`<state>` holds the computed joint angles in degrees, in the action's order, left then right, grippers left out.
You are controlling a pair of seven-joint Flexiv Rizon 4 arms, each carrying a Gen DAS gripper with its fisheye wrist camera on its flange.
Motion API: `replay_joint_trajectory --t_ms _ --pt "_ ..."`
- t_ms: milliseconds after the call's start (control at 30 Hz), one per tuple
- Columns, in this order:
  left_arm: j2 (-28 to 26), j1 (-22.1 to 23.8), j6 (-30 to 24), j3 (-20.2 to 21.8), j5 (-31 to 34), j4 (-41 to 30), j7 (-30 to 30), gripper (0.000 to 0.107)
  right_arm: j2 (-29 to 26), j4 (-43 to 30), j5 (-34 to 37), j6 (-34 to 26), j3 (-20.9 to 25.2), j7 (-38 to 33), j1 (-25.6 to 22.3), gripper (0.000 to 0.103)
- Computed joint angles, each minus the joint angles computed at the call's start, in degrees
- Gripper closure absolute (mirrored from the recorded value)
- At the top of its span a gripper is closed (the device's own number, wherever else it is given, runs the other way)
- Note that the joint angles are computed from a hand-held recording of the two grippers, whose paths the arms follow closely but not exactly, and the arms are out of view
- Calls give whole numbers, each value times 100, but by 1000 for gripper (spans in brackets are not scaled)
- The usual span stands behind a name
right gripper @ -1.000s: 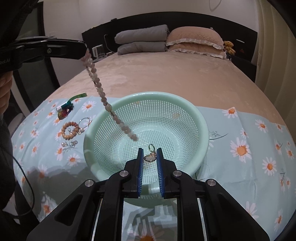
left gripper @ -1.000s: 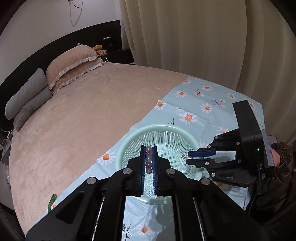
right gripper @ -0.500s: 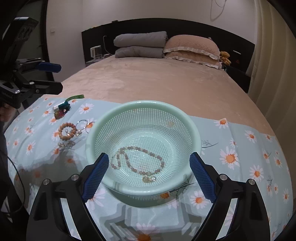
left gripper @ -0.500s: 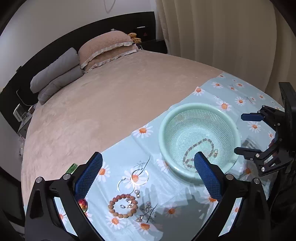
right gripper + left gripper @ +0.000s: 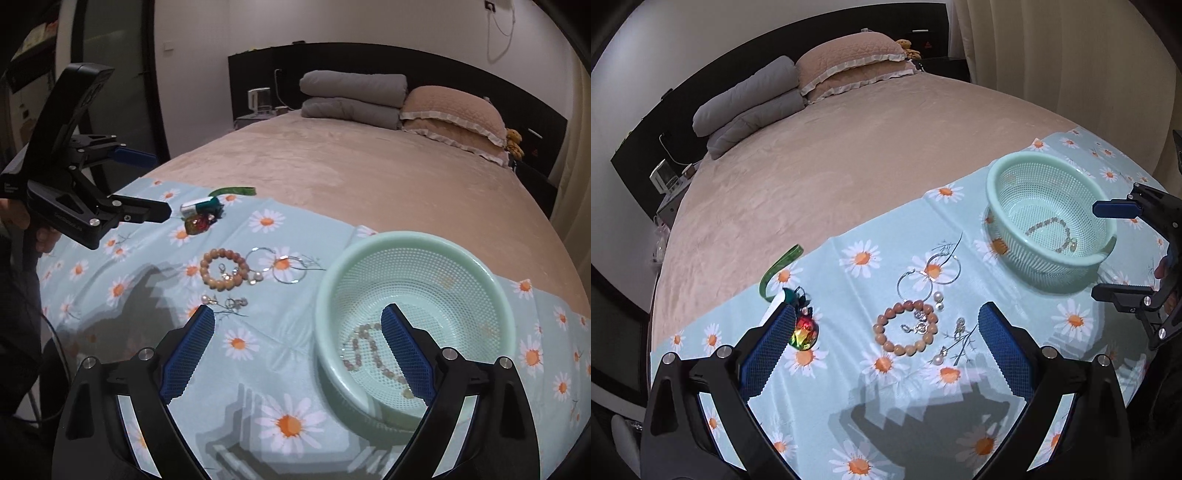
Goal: Organize jewelry
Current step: 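Move both open tools back toward the remaining jewelry, then grasp the orange bead bracelet with the left tool while the right tool grasps a silver earring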
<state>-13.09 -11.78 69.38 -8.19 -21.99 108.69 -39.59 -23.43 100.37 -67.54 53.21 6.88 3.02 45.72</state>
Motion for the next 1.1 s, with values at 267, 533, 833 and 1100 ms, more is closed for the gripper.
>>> replay_joint_trajectory --t_ms 267,533,833,1100 --pt "-333 283 -272 -45 -267 3 326 10 -964 -950 452 299 -209 -1189 279 16" --pt "-824 353 -314 -165 -247 -171 558 10 -1599 -1365 1303 960 -406 -1871 370 23" --pt "-1291 657 -417 -701 -1188 -444 965 10 -1798 -1385 1827 1487 -902 -1507 561 55" --pt "-1495 367 -361 -364 -756 -552 615 34 -1859 -1471 1959 1283 -1065 -1051 613 72"
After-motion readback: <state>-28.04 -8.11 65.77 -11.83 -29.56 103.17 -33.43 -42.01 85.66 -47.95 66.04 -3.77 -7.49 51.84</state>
